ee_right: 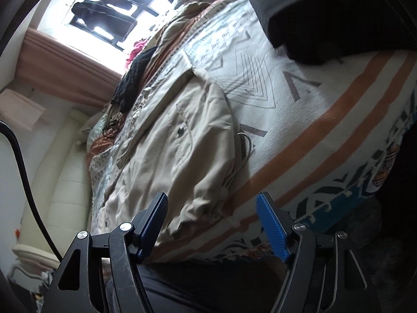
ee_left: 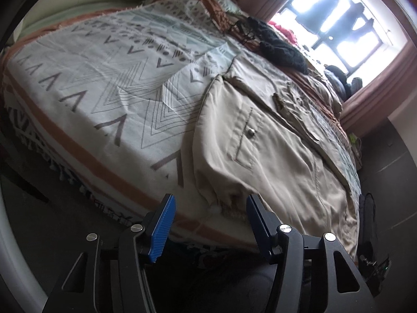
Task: Fold large clothes
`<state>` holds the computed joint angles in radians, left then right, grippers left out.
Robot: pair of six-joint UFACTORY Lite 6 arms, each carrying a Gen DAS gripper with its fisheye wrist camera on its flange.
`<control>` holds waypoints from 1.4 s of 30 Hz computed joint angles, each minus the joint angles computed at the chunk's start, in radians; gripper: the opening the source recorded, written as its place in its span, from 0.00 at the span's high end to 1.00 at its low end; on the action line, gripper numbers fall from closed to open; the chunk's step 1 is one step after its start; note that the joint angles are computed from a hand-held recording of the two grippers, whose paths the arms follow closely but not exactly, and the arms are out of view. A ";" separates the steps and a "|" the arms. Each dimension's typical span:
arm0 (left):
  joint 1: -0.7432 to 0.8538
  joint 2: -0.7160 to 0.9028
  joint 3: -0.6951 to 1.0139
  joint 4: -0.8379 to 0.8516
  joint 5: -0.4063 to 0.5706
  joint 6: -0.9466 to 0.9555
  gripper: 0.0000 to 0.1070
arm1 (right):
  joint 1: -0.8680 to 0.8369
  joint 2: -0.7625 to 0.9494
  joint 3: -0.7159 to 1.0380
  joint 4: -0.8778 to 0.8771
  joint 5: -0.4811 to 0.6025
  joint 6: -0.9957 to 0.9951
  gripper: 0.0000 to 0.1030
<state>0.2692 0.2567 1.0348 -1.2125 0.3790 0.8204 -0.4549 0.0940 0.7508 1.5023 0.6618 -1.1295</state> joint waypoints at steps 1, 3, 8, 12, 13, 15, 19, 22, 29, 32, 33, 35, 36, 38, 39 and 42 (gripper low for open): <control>-0.003 0.029 0.029 0.023 -0.003 -0.029 0.46 | 0.001 0.035 0.019 0.015 0.007 -0.012 0.30; -0.005 0.102 0.098 0.065 0.000 -0.086 0.46 | 0.006 0.114 0.059 0.052 0.024 -0.042 0.31; -0.005 0.261 0.251 0.179 0.016 -0.225 0.49 | 0.011 0.207 0.116 0.129 0.061 -0.126 0.31; 0.001 0.321 0.317 0.170 0.028 -0.229 0.50 | -0.010 0.266 0.145 0.154 0.140 -0.138 0.31; 0.001 0.336 0.336 0.178 0.036 -0.238 0.50 | -0.011 0.282 0.154 0.155 0.157 -0.140 0.31; 0.004 0.364 0.367 0.176 0.051 -0.235 0.50 | 0.001 0.308 0.171 0.152 0.186 -0.143 0.32; 0.011 0.412 0.420 0.136 0.090 -0.214 0.50 | 0.051 0.341 0.192 0.181 0.194 -0.171 0.32; 0.021 0.445 0.464 0.105 0.155 -0.200 0.50 | 0.056 0.361 0.199 0.212 0.210 -0.181 0.32; 0.045 0.450 0.444 0.020 0.283 -0.136 0.50 | 0.066 0.371 0.204 0.226 0.232 -0.172 0.32; 0.061 0.426 0.402 -0.033 0.325 -0.095 0.50 | 0.061 0.374 0.214 0.188 0.257 -0.143 0.32; 0.070 0.417 0.382 -0.059 0.342 -0.070 0.50 | 0.060 0.369 0.212 0.185 0.262 -0.137 0.32; 0.076 0.405 0.360 -0.090 0.358 -0.039 0.50 | 0.029 0.349 0.187 0.193 0.308 -0.151 0.32; 0.077 0.400 0.348 -0.108 0.365 -0.019 0.50 | 0.007 0.336 0.170 0.201 0.344 -0.167 0.32; 0.076 0.396 0.332 -0.141 0.374 0.013 0.50 | -0.025 0.315 0.142 0.213 0.403 -0.196 0.32; 0.075 0.397 0.327 -0.156 0.379 0.025 0.50 | -0.039 0.300 0.126 0.217 0.428 -0.209 0.32; 0.071 0.403 0.331 -0.174 0.391 0.035 0.50 | -0.063 0.260 0.082 0.214 0.443 -0.228 0.32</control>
<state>0.3397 0.6600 1.3659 -1.3866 0.7701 0.8554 -0.5175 0.3536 0.8324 1.7164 1.1044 -1.3574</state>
